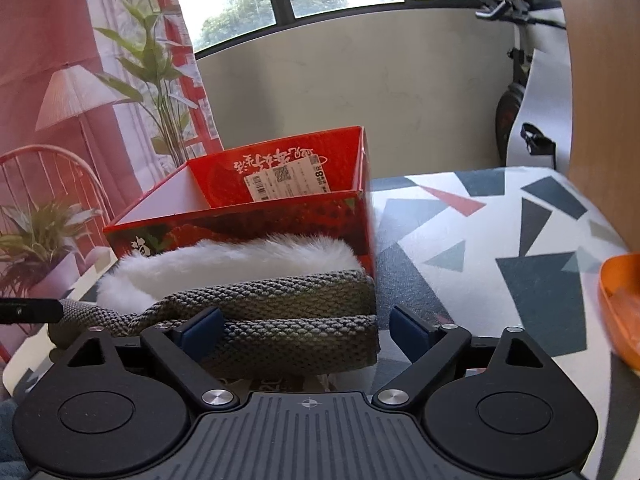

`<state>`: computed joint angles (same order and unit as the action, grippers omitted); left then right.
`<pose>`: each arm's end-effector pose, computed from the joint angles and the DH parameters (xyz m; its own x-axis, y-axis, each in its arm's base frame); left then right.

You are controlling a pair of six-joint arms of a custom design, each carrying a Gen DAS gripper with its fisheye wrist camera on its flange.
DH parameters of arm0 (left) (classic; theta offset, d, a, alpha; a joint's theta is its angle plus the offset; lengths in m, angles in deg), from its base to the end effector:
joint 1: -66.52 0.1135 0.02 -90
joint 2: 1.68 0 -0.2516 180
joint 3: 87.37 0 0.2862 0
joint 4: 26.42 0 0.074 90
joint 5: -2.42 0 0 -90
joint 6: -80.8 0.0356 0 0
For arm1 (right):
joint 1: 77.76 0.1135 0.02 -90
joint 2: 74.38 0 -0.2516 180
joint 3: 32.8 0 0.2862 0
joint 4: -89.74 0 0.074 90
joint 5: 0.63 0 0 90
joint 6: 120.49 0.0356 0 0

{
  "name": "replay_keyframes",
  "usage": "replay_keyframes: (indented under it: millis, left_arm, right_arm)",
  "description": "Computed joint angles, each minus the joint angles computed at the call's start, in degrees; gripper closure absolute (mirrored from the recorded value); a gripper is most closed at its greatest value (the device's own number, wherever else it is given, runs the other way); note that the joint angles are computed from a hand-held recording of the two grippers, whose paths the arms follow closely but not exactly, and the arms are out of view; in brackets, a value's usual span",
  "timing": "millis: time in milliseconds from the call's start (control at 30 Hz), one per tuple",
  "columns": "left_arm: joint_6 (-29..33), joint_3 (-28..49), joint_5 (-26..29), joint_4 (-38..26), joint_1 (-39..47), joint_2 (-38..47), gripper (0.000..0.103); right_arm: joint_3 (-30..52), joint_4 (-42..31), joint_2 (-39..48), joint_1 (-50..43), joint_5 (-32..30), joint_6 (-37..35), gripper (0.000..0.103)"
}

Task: Organize soft objects
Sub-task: 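Lower the right tool onto the grey knit scarf in front of the box, then close the right gripper on the grey knit scarf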

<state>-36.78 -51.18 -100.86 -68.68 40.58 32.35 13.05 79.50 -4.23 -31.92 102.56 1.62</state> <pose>0.1660 -0.0716 0.1951 -0.6374 -0.1911 -0.7465 -0.0309 0.9743 -0.2230 0.2043 0.1987 0.1708 -0.6362 0.0877 -0.7665 -0.2708 0.9049 0.3283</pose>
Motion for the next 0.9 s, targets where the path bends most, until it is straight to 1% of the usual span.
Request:
replay_keyframes:
  millis: [67,200,300,433,500,567,633,667,700,733,767,800,900]
  left_arm:
    - [-0.14,-0.4,2.13,0.86,0.64,0.4,0.021]
    - [-0.65,-0.43,2.66,1.96,1.79,2.33,0.021]
    - [-2.04,-0.84,4.14,1.56,3.23,1.46,0.021]
    - [-3.89,-0.82,7.17,1.24,5.8,2.67,0.021]
    - [-4.91,-0.63,8.78,1.99,6.61,4.25,0.021]
    - [-5.38,-0.52,8.86,2.41,6.52,5.37,0.021]
    - [-5.21,-0.43,7.74,2.74,5.93,6.35,0.021]
    - [-4.98,-0.26,6.69,2.86,5.35,6.81,0.024]
    - [-4.73,-0.16,5.39,2.81,4.7,7.05,0.033]
    - [-4.52,-0.04,3.86,2.43,4.05,7.18,0.038]
    - [-4.24,0.31,2.37,2.08,3.5,7.83,0.05]
    - [-4.11,0.76,1.43,1.66,3.26,8.67,0.058]
    - [-4.39,0.38,2.44,1.53,4.8,8.99,0.069]
  right_arm:
    - [-0.52,1.09,0.21,-0.49,-1.06,0.71,0.011]
    - [-1.24,3.15,0.82,-1.66,-3.1,1.19,0.01]
    - [-1.02,3.54,1.46,-2.08,-3.82,1.85,0.009]
    - [0.22,2.96,2.18,-1.09,-3.81,2.32,0.009]
    - [1.53,1.88,3.27,-0.06,-2.23,1.73,0.009]
    - [2.24,1.5,4.21,0.28,-1.69,1.9,0.009]
    - [2.29,1.63,4.72,-0.1,-2.16,2.71,0.009]
    - [2.33,1.89,5.04,-0.29,-2.42,2.94,0.009]
    - [2.3,2.23,5.3,-0.55,-2.72,3.19,0.008]
    - [2.22,2.51,5.43,-0.73,-2.82,3.35,0.008]
    - [2.11,2.8,5.53,-0.9,-2.91,3.46,0.008]
    - [2.0,3.32,5.72,-1.12,-3.08,3.64,0.007]
    - [2.02,4.16,6.54,-1.77,-3.92,4.74,0.006]
